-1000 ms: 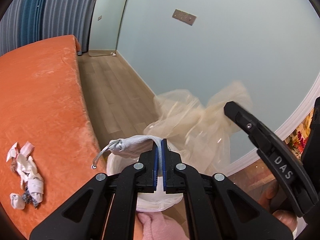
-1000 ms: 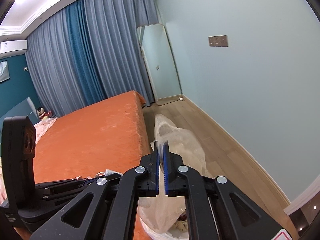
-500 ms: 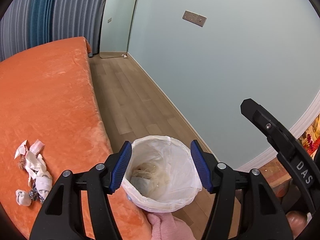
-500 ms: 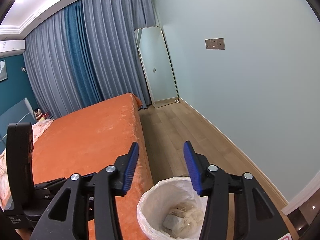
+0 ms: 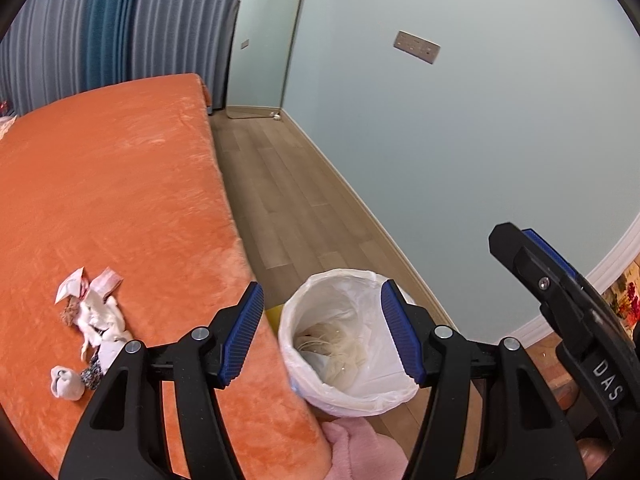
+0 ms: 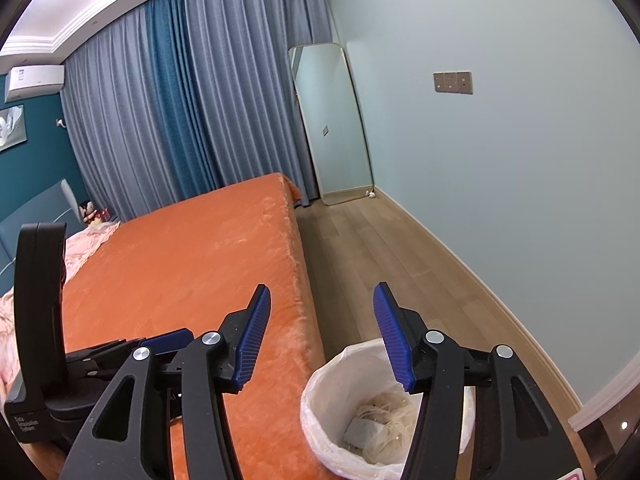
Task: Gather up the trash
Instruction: 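Grasp a white sock with the left tool while the right tool grasps another white sock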
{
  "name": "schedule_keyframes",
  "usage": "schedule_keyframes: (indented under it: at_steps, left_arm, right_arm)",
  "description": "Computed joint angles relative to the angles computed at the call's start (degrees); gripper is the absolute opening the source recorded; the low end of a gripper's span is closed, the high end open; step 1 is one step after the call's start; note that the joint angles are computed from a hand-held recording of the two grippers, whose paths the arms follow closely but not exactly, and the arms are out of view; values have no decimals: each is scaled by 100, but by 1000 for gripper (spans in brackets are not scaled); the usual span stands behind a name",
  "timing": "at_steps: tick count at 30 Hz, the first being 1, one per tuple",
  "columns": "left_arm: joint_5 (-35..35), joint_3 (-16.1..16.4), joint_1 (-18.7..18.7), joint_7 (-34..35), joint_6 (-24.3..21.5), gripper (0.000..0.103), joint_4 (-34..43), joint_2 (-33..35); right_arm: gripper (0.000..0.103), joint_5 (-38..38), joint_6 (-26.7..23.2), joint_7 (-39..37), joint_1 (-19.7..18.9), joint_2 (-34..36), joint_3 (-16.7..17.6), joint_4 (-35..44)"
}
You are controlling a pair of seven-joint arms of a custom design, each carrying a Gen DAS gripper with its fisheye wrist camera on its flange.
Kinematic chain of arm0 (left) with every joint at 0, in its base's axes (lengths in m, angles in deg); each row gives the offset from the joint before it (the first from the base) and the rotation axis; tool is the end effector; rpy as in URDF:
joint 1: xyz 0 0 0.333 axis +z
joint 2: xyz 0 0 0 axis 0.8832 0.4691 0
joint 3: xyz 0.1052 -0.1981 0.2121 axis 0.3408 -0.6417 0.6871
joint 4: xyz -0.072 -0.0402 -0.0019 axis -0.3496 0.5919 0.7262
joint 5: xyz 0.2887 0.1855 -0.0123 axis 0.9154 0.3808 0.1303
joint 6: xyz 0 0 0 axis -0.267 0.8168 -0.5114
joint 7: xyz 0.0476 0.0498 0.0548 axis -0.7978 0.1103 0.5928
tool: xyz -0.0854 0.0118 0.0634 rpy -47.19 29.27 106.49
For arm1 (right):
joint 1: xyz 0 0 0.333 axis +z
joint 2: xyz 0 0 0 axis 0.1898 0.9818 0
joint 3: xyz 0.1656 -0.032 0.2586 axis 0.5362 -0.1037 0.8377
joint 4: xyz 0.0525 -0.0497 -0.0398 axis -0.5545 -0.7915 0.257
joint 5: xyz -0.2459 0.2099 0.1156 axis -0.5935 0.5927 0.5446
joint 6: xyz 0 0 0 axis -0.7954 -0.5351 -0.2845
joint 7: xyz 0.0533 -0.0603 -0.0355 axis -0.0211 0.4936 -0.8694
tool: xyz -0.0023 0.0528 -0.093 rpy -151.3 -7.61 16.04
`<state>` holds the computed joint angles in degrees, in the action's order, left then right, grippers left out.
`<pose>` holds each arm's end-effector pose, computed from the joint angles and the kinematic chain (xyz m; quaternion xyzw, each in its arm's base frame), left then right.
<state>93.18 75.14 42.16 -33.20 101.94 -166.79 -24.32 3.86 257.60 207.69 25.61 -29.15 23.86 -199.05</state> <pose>0.5753 -0.3467 0.5565 -0.6168 0.6775 -0.3766 0.1367 0.5496 0.1498 0.5651 -0.5908 0.6309 -0.2852 0.4143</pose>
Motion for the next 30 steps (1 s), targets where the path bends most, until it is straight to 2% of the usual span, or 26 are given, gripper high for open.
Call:
schedule_keyframes:
  at_steps: [8, 15, 17, 19, 30]
  left_arm:
    - [150, 134, 152, -292, 227, 58, -776, -446]
    - [263, 229, 379, -625, 417, 58, -1497, -833]
    - [405, 295, 415, -795, 436, 60, -1694, -940]
    - [635, 400, 445, -1083, 416, 67, -1926, -1068]
    - [624, 480, 1099, -1347, 543, 68, -3123, -1624]
  right_arm:
    - [53, 510, -137, -567, 187, 168, 125, 74]
    - [53, 1316, -215, -1315, 398, 385, 251, 135]
    - [53, 1506, -254, -1487, 498, 464, 257, 190]
    - [53, 1663, -300, -1634, 609, 542, 250, 239]
    - [53, 2544, -598, -2324, 1066, 1098, 362, 679]
